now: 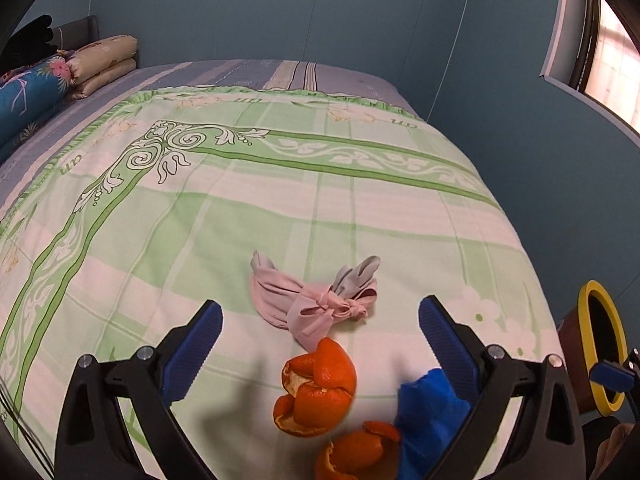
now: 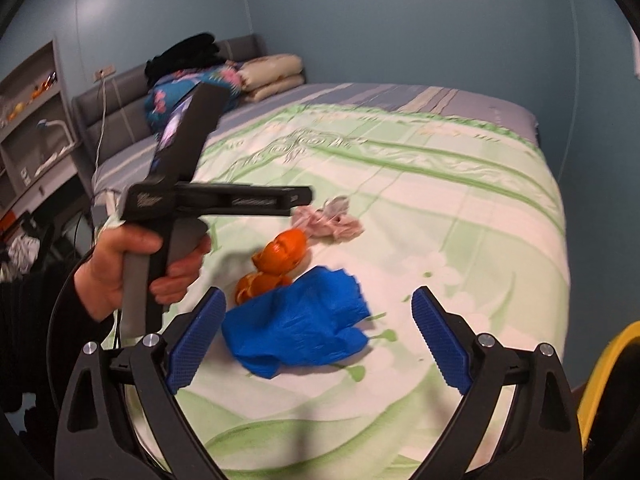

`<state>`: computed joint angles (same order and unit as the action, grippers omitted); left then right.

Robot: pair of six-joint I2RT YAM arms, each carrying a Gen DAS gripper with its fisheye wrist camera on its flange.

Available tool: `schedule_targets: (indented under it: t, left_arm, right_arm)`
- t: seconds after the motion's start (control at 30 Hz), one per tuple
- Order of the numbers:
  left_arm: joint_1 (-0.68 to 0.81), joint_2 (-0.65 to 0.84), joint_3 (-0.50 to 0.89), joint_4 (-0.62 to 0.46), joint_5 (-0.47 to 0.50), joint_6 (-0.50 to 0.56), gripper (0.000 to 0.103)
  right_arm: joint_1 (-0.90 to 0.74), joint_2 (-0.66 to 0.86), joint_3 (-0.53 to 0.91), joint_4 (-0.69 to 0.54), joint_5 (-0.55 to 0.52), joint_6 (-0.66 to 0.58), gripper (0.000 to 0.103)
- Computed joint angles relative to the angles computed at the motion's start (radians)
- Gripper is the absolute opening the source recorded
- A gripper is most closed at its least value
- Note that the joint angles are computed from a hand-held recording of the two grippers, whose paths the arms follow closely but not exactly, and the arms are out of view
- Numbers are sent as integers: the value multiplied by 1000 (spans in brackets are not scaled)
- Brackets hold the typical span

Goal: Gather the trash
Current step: 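Grasp the pink cloth with the left tool while the right tool grasps the blue plastic bag, then lift the pink cloth and blue bag and carry them toward the yellow bin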

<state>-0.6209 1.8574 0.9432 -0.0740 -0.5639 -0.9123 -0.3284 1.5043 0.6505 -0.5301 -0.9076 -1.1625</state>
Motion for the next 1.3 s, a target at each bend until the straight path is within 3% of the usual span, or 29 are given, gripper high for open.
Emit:
schedule_targets:
  t: [0.5,0.7,0.8,0.87,0.9,1.07,1.17,1.3]
  left_arm:
    - [124,143,52,83,172,34,95]
    - [158,189,79,100,240,47,80]
    - [165,200,83,110,257,49,73]
    - [170,203,86,115,269,62,57]
    - [171,204,88,115,272,63,56]
    - [163,209,101,105,254,75,42]
    - [162,196,97,104,250,79,35]
    - [155,183,98,88,240,86,29]
  right_arm:
    - [196,108,-60,243,146,168,91]
    - [241,171,-54,290,196,203,89]
    - [259,193,-54,303,221,214,76]
    - [270,200,-63,334,238,231,67]
    - [272,207,-60,336,243,232,65]
    - [291,228,-55,363,279,258,31]
    - [291,247,-41,358,288,262,19]
    - [277,264,-23,342,288,265,11]
